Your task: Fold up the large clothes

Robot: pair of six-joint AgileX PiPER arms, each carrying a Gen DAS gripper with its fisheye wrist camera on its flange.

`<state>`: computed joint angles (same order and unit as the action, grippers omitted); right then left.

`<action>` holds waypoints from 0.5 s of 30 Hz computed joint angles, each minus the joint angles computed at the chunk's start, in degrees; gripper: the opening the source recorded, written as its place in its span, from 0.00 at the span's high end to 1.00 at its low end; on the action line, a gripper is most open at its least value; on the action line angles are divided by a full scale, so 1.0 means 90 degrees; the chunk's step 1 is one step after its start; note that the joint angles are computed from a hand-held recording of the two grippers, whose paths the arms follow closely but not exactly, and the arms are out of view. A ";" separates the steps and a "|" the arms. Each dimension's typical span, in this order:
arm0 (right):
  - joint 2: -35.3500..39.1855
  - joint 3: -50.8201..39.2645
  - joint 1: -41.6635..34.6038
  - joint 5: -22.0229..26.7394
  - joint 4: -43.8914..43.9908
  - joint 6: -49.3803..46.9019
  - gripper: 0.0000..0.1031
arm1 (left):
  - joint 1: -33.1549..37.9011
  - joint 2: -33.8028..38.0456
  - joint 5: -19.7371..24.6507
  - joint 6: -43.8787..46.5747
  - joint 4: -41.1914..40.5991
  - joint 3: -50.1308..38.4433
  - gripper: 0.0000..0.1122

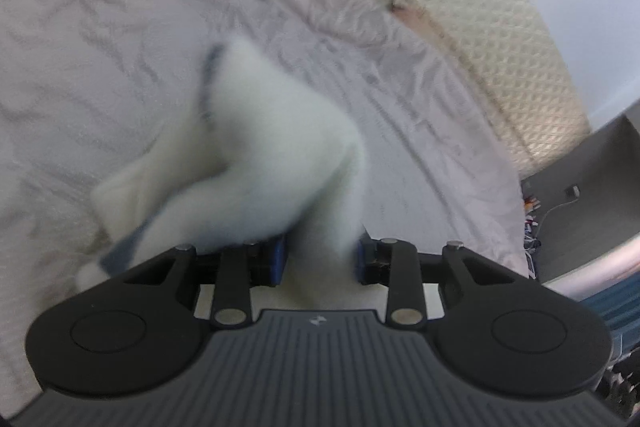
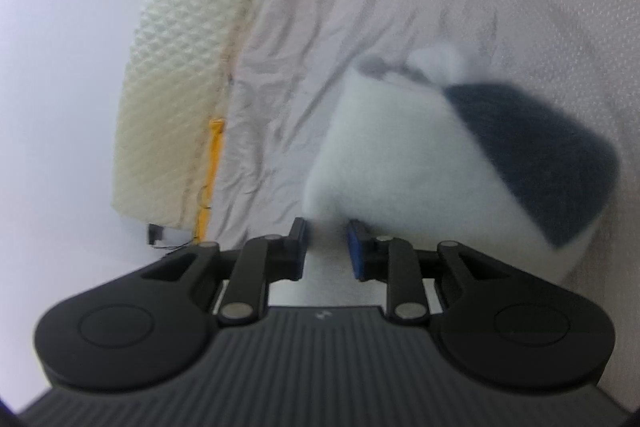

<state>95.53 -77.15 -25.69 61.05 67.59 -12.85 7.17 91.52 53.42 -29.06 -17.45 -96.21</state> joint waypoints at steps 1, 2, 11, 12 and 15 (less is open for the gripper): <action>0.0163 -0.0107 0.0060 -0.0058 -0.0036 -0.0028 0.76 | 0.0061 0.0188 -0.0043 0.0071 -0.0098 -0.0079 0.67; 0.0328 -0.0173 0.0127 -0.0137 -0.0026 -0.0084 0.77 | 0.0118 0.0352 -0.0112 0.0230 -0.0196 -0.0134 0.67; 0.1475 -0.0686 0.0572 -0.0611 0.0214 -0.0623 0.99 | 0.0439 0.1186 -0.1143 0.1351 -0.1335 0.0128 0.67; 0.1541 -0.0738 0.0627 -0.0669 0.0203 -0.0697 0.99 | 0.0452 0.1303 -0.1152 0.1377 -0.1382 0.0030 0.67; 0.1775 -0.1018 0.0696 -0.0683 0.0192 -0.0721 1.00 | 0.0424 0.1494 -0.1283 0.1531 -0.1446 -0.0080 0.67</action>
